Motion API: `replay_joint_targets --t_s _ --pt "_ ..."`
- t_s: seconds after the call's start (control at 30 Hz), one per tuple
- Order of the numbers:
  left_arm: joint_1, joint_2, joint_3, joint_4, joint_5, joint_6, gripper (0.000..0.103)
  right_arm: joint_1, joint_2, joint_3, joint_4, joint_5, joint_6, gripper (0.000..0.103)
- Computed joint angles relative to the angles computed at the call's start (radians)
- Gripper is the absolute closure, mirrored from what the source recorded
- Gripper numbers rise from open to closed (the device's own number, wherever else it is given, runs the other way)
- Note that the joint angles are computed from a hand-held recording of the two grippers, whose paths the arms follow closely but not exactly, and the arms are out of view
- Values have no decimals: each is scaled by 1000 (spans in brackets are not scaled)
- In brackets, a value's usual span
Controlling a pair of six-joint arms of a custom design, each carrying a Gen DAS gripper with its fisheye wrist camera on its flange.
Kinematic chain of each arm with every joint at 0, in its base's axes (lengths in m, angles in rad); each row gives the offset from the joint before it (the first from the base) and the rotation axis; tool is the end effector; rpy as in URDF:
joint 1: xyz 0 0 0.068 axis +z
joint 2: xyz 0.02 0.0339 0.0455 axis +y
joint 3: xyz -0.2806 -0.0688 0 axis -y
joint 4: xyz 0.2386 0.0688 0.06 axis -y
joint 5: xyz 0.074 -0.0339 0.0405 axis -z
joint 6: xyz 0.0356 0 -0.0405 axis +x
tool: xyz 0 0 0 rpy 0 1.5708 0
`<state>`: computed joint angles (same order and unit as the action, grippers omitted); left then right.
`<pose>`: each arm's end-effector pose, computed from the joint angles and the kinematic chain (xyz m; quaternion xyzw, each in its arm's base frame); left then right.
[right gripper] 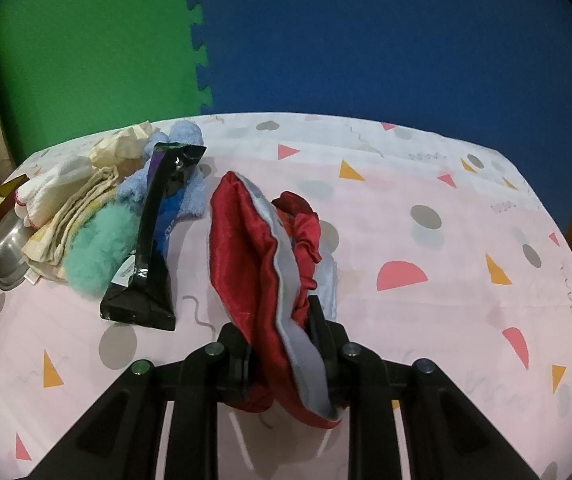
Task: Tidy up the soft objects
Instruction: 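Withdraw the left tool from the tin while the right tool holds the red pouch, then carry the red satin pouch over the gold tin with the right tool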
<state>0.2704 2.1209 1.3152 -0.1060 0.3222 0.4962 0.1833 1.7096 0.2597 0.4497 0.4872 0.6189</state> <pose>0.4282 0.1070 0.1370 0.1568 0.9221 -0.0213 0.3530 0.2037 0.0208 0.0730 0.2675 0.8946 -0.1064 0.3418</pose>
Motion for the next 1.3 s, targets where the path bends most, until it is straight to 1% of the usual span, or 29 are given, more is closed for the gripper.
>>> replay_joint_targets --t_s 0.07,0.17,0.33,0.5,0.67,0.77,1.03,1.3 --pt "14 -2 -14 18 -5 2 25 11 -10 6 -24 13 9 81" --pt "30 -3 -31 55 -13 -3 24 21 -35 16 -65 13 41 81" --pt "49 17 -6 37 -7 -22 21 59 -92 63 -175 31 76 81" --pt "55 30 8 28 -12 -27 20 120 -186 123 -295 54 105 81" --pt "64 45 37 -4 -8 -41 20 191 -202 224 -391 75 106 81" --pt "70 52 48 -7 -9 -51 20 238 -175 294 -418 86 98 81" --pt "79 61 62 0 -23 -60 20 338 -71 474 -461 61 49 81" --pt "85 77 86 -5 -37 -71 20 395 71 658 -471 -4 -7 81"
